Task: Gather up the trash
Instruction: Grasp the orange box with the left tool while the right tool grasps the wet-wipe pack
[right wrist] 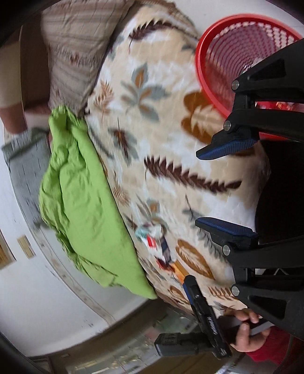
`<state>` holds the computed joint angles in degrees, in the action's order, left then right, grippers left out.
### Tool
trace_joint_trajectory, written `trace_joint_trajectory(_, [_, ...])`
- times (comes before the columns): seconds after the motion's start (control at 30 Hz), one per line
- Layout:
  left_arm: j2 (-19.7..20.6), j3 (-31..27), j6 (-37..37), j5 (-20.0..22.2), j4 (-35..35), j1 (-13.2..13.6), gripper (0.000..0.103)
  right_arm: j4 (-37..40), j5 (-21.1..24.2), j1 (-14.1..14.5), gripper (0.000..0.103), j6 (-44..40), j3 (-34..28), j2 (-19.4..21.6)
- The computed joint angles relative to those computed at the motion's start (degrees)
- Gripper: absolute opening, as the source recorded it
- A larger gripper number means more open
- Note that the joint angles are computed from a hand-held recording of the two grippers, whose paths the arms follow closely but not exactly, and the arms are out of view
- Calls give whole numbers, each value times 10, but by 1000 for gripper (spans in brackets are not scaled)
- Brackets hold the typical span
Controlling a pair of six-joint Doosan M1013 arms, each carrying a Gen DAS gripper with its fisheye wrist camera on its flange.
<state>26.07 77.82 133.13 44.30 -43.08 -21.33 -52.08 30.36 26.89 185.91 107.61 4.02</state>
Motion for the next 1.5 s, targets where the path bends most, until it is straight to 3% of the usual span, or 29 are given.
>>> trace_joint_trajectory(0.17, [36, -45, -56, -14, 51, 35, 77, 65, -30, -11, 56, -95, -39, 32])
trace_joint_trajectory(0.37, [98, -126, -146, 7, 112, 63, 77, 127, -46, -17, 57, -183, -73, 59])
trace_joint_trajectory(0.47, [127, -165, -151, 22, 105, 71, 77, 152, -46, -20, 57, -214, -86, 70])
trace_joint_trajectory(0.67, [185, -246, -162, 117, 59, 84, 77, 205, -49, -30, 57, -265, -103, 86])
trace_joint_trajectory(0.83, [167, -207, -101, 144, 30, 82, 77, 266, -54, -43, 57, -331, -121, 101])
trace_joint_trajectory(0.93, [145, -169, -69, 117, 42, 71, 77, 318, -61, -54, 57, -387, -137, 116])
trace_joint_trajectory(1.0, [139, -161, -86, 89, 72, 62, 77, 361, -63, -62, 57, -444, -156, 132])
trace_joint_trajectory(1.13, [156, -189, -168, 90, 147, 48, 77, 424, -41, -76, 65, -567, -211, 173])
trace_joint_trajectory(1.23, [152, -178, -186, 54, 176, 39, 77, 423, -5, -80, 71, -653, -265, 210])
trace_joint_trajectory(1.27, [150, -173, -188, 42, 180, 38, 72, 424, 12, -81, 71, -690, -288, 225])
trace_joint_trajectory(1.3, [145, -162, -195, 22, 191, 36, 56, 421, 21, -81, 71, -711, -302, 234])
trace_joint_trajectory(1.33, [144, -159, -203, 14, 203, 35, 50, 417, 32, -82, 72, -732, -316, 244])
trace_joint_trajectory(1.5, [135, -143, -189, 4, 165, 46, 50, 400, 85, -82, 72, -823, -384, 295])
